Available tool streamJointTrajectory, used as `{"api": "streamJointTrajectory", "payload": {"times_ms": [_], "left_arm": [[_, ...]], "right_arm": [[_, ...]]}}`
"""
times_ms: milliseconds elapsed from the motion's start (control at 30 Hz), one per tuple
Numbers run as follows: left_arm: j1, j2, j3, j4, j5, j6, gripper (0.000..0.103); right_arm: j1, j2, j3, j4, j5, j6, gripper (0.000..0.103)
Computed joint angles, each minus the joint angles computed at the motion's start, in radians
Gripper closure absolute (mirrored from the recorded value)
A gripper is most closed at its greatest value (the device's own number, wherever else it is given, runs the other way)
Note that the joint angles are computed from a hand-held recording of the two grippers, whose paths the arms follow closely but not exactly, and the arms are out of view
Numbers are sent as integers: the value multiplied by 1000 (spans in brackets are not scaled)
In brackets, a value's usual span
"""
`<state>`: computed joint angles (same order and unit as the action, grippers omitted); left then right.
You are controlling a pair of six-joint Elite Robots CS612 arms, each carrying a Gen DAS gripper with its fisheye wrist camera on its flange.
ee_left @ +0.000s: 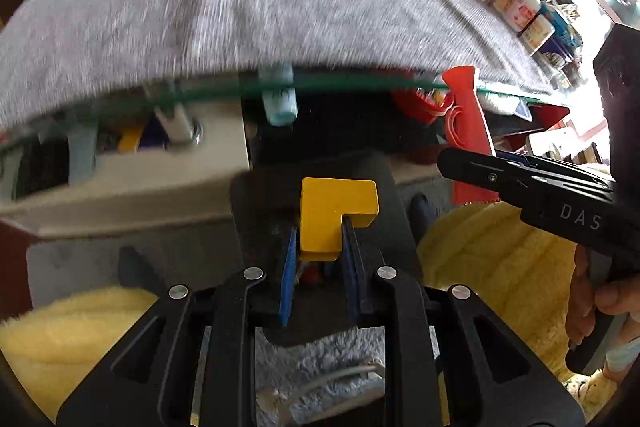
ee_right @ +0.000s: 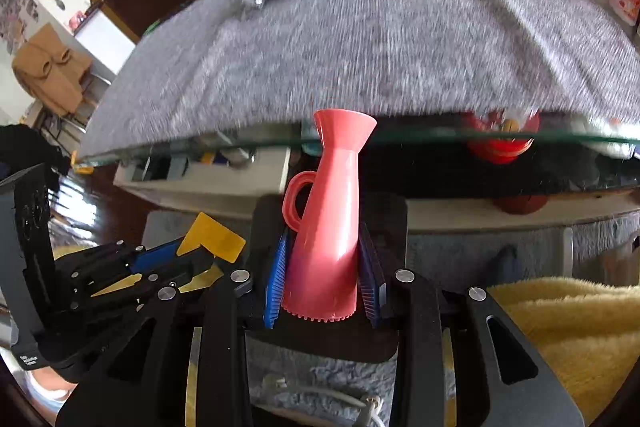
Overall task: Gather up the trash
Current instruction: 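Carry the yellow block and pink cup down to the black bin and open both tools, then raise both open tools back over the table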
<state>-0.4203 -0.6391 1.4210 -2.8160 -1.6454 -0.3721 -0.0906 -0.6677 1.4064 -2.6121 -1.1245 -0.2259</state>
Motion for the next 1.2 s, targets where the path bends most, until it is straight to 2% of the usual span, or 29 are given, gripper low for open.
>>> {"api": "streamJointTrajectory", "payload": {"times_ms": [233, 500, 767, 833, 967, 1033, 1100, 1133, 1200], "left_arm": [[0, 20, 7, 44, -29, -33, 84], [3, 37, -4, 77, -65, -43, 83], [10, 40, -10, 98, -75, -75, 80], [11, 42, -13, 100, -74, -76, 69], [8, 39, -13, 101, -58, -70, 59], [8, 36, -12, 99, -55, -70, 50], [8, 28, -8, 82, -48, -71, 43], [8, 24, -5, 72, -40, -70, 39], [7, 13, 0, 51, -20, -63, 36]], "right_arm": [[10, 29, 1, 47, -71, 3, 69], [17, 45, -16, 116, -74, -19, 69], [9, 47, -21, 123, -73, 21, 68], [6, 47, -21, 119, -71, 34, 68], [1, 40, -16, 100, -69, 55, 61], [-1, 36, -14, 84, -65, 66, 55], [-6, 26, -8, 45, -56, 93, 40], [-9, 21, -4, 24, -50, 102, 37], [-12, 14, -3, -12, -41, 115, 31]]}}
